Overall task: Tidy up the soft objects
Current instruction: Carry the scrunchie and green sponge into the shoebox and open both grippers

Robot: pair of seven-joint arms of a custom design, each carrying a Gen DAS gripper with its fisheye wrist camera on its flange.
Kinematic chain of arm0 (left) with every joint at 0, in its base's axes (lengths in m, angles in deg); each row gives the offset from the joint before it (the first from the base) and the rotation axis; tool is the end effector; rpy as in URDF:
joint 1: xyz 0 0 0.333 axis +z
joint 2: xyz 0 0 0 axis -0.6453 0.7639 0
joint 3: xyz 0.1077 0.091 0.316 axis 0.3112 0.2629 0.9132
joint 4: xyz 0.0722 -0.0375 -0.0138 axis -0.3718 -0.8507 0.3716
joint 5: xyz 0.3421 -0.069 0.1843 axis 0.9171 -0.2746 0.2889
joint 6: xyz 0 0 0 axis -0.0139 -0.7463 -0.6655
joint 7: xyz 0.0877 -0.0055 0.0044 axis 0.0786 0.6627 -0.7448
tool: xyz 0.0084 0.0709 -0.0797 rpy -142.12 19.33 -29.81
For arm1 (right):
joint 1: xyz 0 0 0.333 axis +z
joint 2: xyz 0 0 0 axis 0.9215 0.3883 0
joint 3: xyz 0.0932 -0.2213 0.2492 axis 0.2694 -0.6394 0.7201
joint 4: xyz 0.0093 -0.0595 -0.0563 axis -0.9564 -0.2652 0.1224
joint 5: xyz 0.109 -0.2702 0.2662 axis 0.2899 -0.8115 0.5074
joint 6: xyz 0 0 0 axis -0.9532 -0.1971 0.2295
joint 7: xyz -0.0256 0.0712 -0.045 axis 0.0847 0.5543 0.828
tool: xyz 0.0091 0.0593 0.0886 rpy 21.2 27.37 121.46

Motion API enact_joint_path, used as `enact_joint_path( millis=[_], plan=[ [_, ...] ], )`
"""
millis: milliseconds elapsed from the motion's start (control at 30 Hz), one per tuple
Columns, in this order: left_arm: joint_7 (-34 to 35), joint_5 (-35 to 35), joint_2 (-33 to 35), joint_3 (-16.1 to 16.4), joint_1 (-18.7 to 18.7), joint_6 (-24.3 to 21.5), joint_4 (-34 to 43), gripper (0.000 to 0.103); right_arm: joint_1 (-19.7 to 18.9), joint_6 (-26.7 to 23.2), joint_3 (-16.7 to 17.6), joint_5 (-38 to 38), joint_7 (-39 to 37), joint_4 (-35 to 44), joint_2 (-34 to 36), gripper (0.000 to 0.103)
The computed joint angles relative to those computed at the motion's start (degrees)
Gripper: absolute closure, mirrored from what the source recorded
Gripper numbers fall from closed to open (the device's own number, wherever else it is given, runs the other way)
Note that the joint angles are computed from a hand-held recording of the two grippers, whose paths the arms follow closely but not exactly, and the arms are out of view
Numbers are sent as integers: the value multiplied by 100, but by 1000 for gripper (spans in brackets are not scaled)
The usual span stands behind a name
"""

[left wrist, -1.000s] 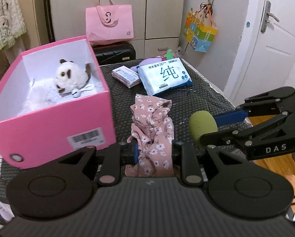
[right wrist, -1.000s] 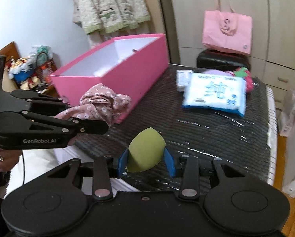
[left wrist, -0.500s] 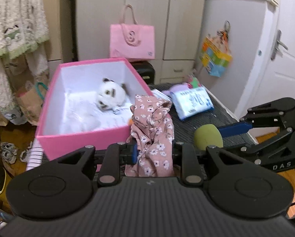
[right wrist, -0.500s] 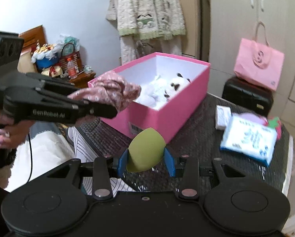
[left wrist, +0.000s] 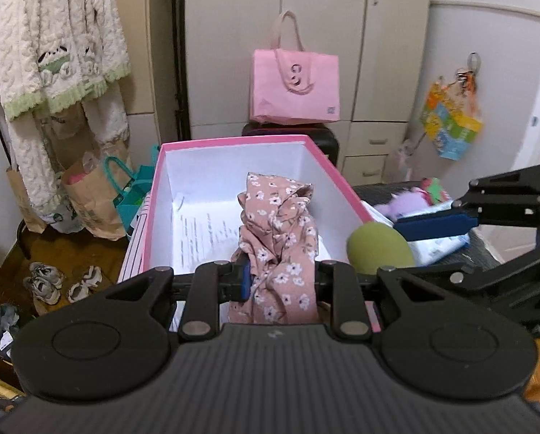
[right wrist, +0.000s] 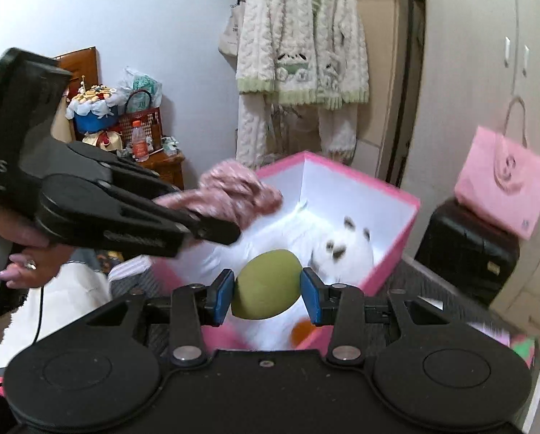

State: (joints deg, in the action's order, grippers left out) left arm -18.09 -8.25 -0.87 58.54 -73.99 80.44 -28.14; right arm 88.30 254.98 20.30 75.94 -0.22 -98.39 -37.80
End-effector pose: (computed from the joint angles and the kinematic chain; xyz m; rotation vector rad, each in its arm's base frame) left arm 0.5464 -0.4842 0.5079 -1.5649 1.8183 -0.9800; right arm 0.5537 0.2689 0.4995 -2.0598 0.7664 -0.4165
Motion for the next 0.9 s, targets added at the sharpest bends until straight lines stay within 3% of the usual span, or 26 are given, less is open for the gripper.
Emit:
enact_joint_path(
  millis=[200, 333, 500, 600, 667, 833, 900],
  plan=[
    [1162, -1199, 691, -115, 346, -80, 865, 81, 26, -175, -101, -1770, 1278, 1148, 1006, 58],
    [1228, -1282, 1074, 228, 103, -566, 1505, 81, -46, -245, -73, -2473, 1756, 1872, 1626, 58],
    [1627, -1609, 1529, 323, 85, -988, 2229, 81, -308, -811, 138, -3004, 2117, 2848, 2345, 58],
    [1499, -1454, 1707, 574, -49, -1145, 2497, 70, -321, -1037, 168, -3349, 2269, 3368, 2734, 58],
    [1328, -1422, 1626, 594, 22, -806, 2307, 48, -351, -1292, 205, -3527, 2343, 3718, 2976, 57],
    [1049, -1070, 1377, 746, -48, -565, 1902, 40, -453, -1299, 323, -3571, 2429, 3741, 3023, 52],
    [883, -839, 1213, 783, -86, -508, 1668, 39, -495, -1031, 364, -3442, 2449, 3488, 2864, 42]
  ],
)
